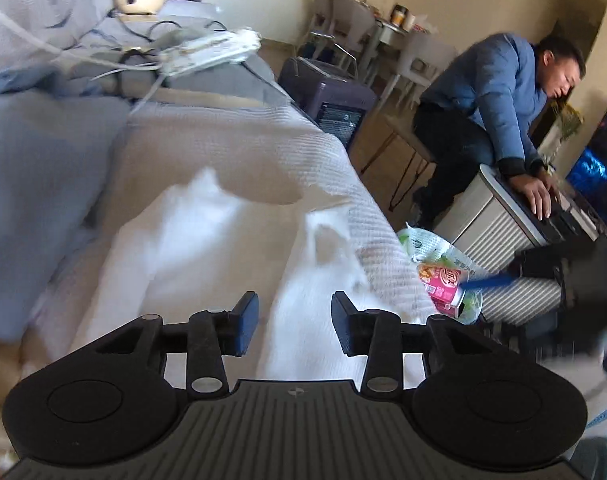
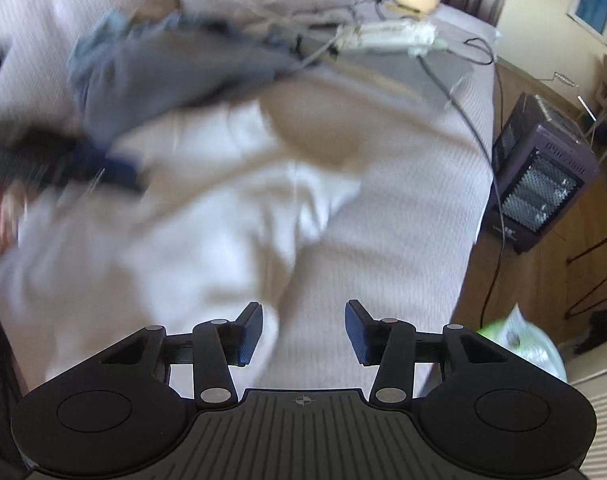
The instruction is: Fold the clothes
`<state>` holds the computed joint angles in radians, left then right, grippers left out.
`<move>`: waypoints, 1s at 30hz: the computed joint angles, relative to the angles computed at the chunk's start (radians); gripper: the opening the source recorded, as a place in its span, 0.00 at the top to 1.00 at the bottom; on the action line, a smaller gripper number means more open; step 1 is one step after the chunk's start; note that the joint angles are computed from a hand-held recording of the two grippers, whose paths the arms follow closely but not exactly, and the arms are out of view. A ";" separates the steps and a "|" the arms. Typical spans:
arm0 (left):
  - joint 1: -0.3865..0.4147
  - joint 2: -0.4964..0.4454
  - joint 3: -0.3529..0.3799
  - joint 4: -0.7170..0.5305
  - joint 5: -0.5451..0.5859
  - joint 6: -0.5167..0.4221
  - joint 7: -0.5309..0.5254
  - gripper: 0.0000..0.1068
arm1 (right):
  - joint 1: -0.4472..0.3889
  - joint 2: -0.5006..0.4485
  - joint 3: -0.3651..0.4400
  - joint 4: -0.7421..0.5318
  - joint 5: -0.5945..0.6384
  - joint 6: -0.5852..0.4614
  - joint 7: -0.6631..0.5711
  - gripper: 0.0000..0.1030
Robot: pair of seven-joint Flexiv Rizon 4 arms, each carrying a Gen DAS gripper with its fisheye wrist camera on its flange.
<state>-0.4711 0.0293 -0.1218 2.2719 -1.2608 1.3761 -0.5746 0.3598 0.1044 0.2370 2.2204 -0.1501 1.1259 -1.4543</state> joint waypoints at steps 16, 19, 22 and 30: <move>0.163 -0.261 -0.146 -0.277 0.325 -0.167 -0.272 0.96 | -0.022 -0.087 -0.019 0.139 -0.114 0.320 0.121 0.89; 0.139 -0.284 -0.147 -0.325 0.341 -0.201 -0.250 0.96 | -0.031 -0.043 -0.025 0.135 0.037 0.265 0.106 0.90; 0.102 -0.366 -0.131 -0.390 0.466 -0.185 -0.334 0.96 | -0.036 -0.021 -0.034 0.129 0.144 0.207 0.143 0.90; 0.111 -0.488 -0.201 -0.470 0.562 -0.124 -0.298 0.94 | -0.073 -0.077 -0.046 0.125 0.152 0.204 0.254 0.56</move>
<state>-0.3601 -0.4588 -0.3230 1.8016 -0.6985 1.2517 -0.8727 0.2870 0.0273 0.1907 2.3456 0.0015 1.3299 -1.2002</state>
